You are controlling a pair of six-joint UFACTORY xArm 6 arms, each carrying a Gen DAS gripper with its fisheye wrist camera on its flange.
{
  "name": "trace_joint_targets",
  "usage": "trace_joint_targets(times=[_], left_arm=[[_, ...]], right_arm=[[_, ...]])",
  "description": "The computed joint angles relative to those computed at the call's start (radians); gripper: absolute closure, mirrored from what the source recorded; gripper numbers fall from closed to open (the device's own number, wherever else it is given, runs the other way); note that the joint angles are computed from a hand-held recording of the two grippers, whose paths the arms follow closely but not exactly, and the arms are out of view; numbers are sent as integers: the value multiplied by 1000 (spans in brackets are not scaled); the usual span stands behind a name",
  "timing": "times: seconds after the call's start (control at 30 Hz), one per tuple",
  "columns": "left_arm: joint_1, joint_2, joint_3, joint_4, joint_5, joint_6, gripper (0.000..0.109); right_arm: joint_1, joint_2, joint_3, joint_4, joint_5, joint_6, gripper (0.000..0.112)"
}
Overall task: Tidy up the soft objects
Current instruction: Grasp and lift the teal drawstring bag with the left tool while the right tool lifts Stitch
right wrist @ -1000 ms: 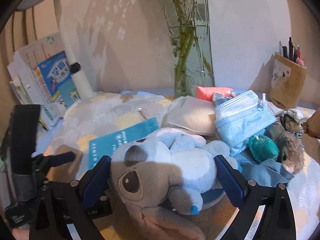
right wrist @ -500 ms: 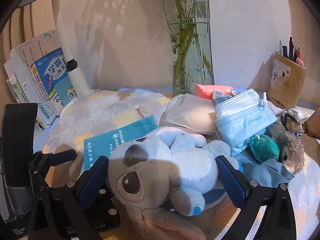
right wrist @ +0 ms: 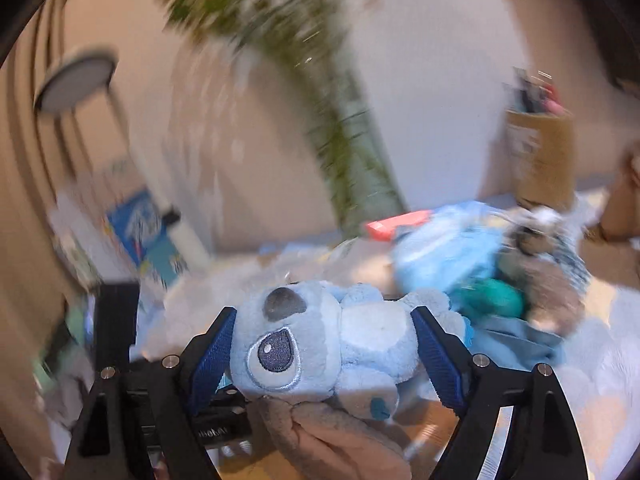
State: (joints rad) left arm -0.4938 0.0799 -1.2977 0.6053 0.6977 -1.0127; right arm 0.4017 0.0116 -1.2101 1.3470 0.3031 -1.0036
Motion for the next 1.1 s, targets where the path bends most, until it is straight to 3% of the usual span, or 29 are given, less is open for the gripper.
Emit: trace_joint_targets(times=[0.03,0.1,0.23,0.27,0.33,0.37,0.43,0.5,0.57,0.6,0.63,0.7,0.73,0.87,1.0,1.07,1.1], left_arm=[[-3,1,-1,6,-4,2,80],[2,-15,19,30,-37,-36,97],[47,-79,122,49,-206,-145,98],[63,-99,158,64,-284,-177,98],[86,-114,210,38,-443,-159,98],[87,-111,220,1,-483,-118,98],[62,-79,181,-117,-439,20,96],[39,-30,90,-133,-267,31,93],[29,-10,56,-125,-211,16,90],[24,-12,52,-93,-199,-9,79],[13,-4,28,-52,-145,-42,59],[-15,39,-54,0,20,-86,22],[-21,53,-76,-3,49,-77,22],[-20,81,-106,-58,29,3,19],[-32,130,-147,-210,-38,286,7],[-58,171,-211,-186,21,344,7],[-65,177,-220,-153,26,324,12]], right_arm=[[-22,-8,3,67,29,-37,27],[-66,-23,3,220,82,-126,27],[-98,-39,14,328,123,-173,27],[-104,-36,14,325,139,-155,27],[-108,-27,11,310,157,-126,26],[-105,-24,8,300,154,-117,26],[-101,-17,0,285,151,-110,26],[-95,-17,-2,284,142,-115,26],[-94,-16,-1,287,136,-116,25],[-97,-16,-1,289,138,-113,25],[-102,-15,-1,291,145,-102,25],[-118,-8,-3,297,173,-83,25],[-124,-6,-3,300,185,-74,25],[-128,-5,-1,291,197,-58,24],[-122,-2,-5,252,204,-36,24],[-120,2,-8,238,207,-25,24],[-120,4,-9,234,208,-20,24]])
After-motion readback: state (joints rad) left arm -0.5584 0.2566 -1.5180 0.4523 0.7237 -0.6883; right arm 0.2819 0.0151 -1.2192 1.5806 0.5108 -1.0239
